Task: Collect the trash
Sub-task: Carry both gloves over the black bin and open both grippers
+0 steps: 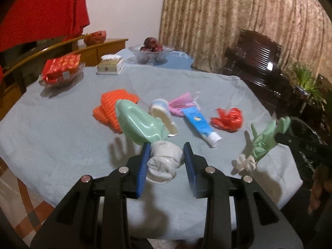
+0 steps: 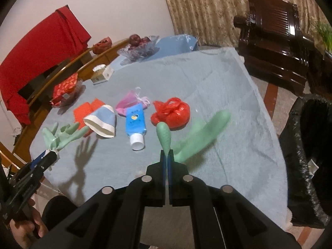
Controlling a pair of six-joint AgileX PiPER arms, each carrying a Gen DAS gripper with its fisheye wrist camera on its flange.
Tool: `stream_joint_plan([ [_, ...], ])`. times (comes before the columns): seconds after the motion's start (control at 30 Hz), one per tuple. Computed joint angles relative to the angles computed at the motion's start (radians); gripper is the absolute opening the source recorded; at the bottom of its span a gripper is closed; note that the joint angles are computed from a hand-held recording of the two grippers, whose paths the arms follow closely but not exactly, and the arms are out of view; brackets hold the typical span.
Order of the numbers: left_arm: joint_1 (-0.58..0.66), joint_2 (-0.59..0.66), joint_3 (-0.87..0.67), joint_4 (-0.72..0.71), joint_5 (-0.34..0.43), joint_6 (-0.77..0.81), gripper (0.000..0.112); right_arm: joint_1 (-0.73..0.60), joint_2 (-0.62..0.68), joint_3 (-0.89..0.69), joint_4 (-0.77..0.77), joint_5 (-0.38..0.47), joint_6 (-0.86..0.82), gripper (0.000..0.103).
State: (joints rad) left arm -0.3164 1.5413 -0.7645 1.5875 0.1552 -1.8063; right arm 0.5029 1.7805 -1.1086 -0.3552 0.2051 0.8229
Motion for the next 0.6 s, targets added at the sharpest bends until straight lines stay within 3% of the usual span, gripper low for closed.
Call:
stream_joint_plan([
  [0.33,-0.145,-0.050,-0.020,-0.217,0.056,0.211,0.032,-0.016,-0.185,0.103,-0.097,0.030,0.076,0.002],
  [0.6,-0.297,0.002,-0.114,-0.324,0.093,0.328,0.032,-0.074,-0.309,0.194,-0.154,0.047,0.122,0.002],
])
